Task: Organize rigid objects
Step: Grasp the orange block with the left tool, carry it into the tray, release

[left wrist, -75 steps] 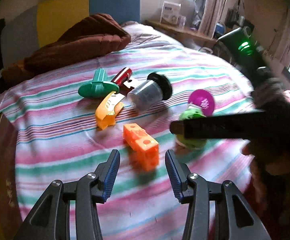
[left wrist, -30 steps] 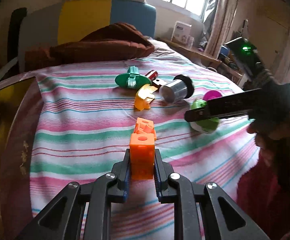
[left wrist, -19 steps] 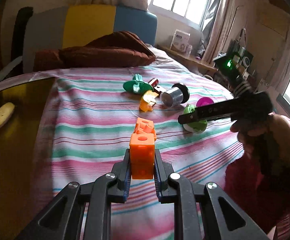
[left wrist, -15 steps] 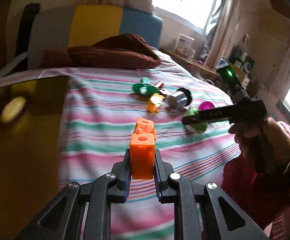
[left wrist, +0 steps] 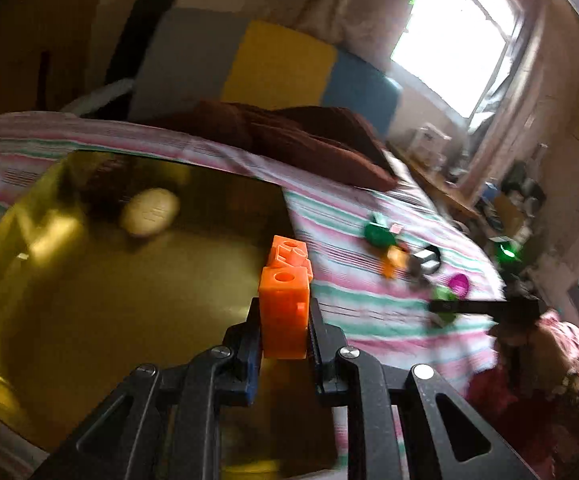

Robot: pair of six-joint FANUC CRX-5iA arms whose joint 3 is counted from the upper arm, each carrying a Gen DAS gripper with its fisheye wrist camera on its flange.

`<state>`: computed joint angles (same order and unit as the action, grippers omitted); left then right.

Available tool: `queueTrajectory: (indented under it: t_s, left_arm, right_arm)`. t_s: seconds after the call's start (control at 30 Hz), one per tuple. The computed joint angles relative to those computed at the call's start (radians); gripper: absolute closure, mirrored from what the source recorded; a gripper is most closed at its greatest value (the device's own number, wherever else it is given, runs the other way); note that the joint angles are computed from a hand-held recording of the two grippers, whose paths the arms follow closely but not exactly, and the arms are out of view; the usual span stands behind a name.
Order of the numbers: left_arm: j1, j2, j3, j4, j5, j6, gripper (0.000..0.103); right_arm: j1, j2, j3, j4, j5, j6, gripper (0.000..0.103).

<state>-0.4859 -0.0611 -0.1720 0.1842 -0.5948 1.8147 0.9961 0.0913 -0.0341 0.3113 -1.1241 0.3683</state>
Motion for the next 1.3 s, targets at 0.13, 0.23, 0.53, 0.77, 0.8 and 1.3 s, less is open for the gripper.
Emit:
queueTrajectory:
  t_s: [0.13,0.23,0.53,0.77,0.8,1.3]
  left_arm:
    - [0.063,0.002,0.017,-0.039,-0.049,0.071,0.085]
    - [0.107,0.025,0.053,-0.077,-0.109,0.109,0.085]
    - [0.205,0.114,0.157,-0.121,-0.253,0.184,0.085]
    - [0.217,0.159,0.216,-0.172,-0.312,0.217,0.085]
    - [0.217,0.167,0.226,-0.174,-0.32,0.221,0.085]
    - [0.217,0.142,0.213,-0.218,-0.319,0.333,0.066]
  right_arm:
    - [0.002,-0.003,-0.004,0.006,-0.006,-0.003,0.038]
    - [0.002,0.005,0.002,0.008,-0.004,-0.004,0.038]
    - [0.0,0.013,0.006,0.016,-0.002,-0.003,0.038]
    - [0.0,0.014,0.004,0.019,0.001,-0.006,0.038]
    - [0.0,0.014,0.004,0.019,0.001,-0.006,0.038]
    - [-0.001,0.017,0.005,0.022,0.001,-0.005,0.038]
